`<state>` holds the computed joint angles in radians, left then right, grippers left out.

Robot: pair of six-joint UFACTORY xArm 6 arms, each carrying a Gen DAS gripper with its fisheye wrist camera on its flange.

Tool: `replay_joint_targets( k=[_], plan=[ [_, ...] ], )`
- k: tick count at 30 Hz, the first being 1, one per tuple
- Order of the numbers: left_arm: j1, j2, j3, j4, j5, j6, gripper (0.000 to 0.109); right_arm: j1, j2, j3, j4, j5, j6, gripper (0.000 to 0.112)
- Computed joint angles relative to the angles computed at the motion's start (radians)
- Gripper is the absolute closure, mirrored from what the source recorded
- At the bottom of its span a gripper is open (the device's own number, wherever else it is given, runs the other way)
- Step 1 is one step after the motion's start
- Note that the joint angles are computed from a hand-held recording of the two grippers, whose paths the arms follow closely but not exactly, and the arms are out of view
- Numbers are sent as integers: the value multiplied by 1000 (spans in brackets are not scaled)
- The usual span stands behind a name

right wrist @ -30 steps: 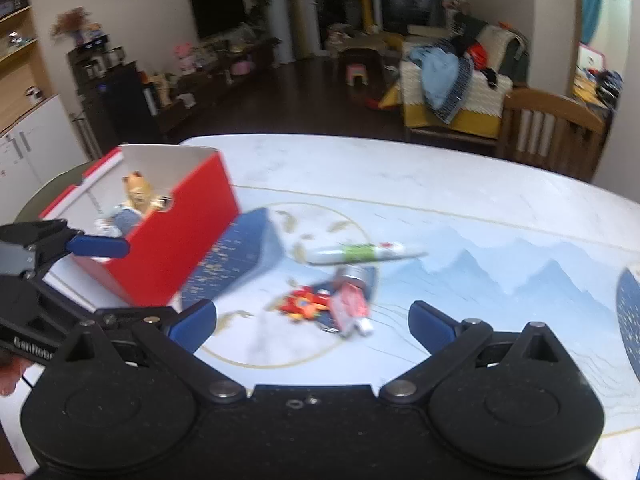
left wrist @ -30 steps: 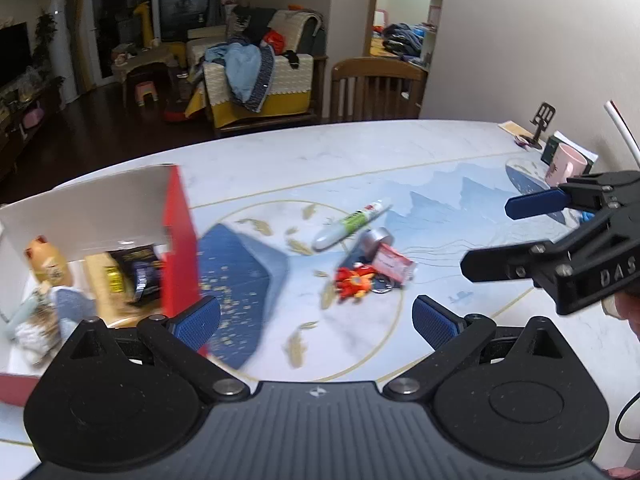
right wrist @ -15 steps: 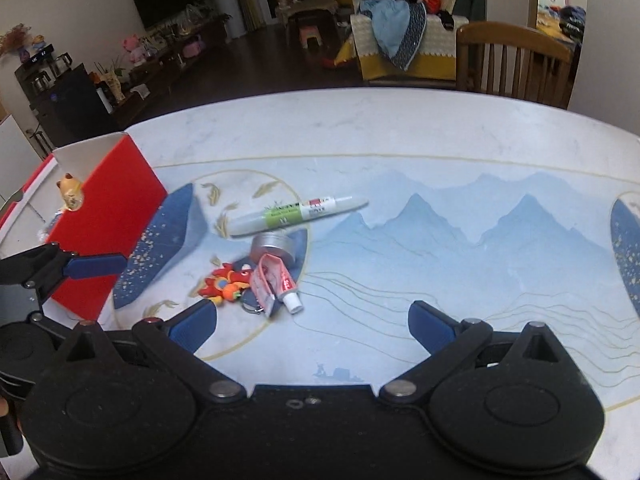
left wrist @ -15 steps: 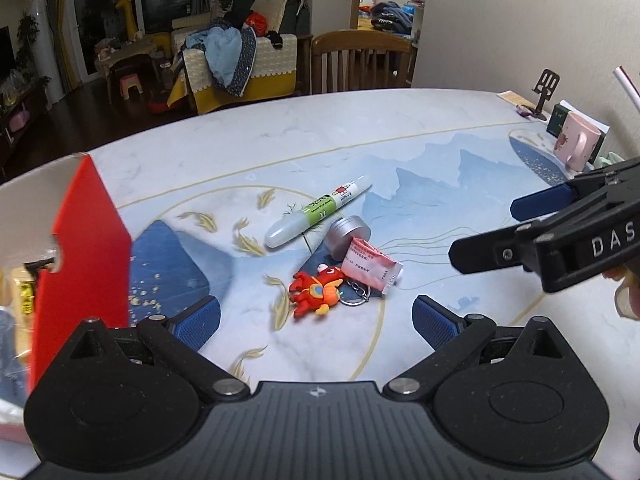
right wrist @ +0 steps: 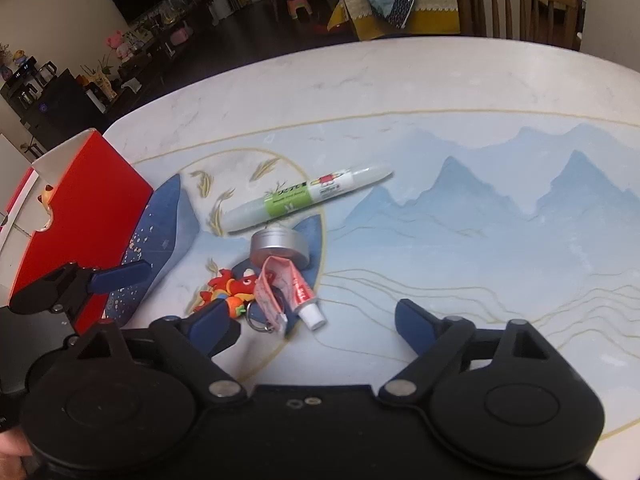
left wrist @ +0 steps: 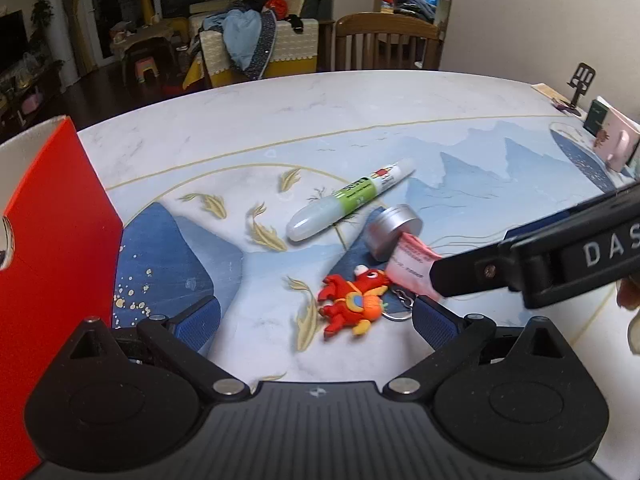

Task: Organize objects
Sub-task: 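Grasp the red dragon keychain with the left tool while the right tool grasps the pink tube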

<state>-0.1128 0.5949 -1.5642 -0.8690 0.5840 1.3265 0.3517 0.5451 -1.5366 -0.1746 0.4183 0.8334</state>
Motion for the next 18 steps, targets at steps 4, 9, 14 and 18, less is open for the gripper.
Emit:
replay_joint_targets(
  k=[4,9,14,18],
  plan=[
    [-9,11,0,-12,-43,5,7,1,34,-40,-9,12,22,29],
    [-7,18,-4,-28,-42,3,19,-2,62,-70,30,12,7,38],
    [-13,7,11,-52,-35,50,36,1,67,-71,43,-4,-5,55],
    [-22,-6,30,-36,-35,63,55,7,66,-73,25,9,-2,70]
  ],
)
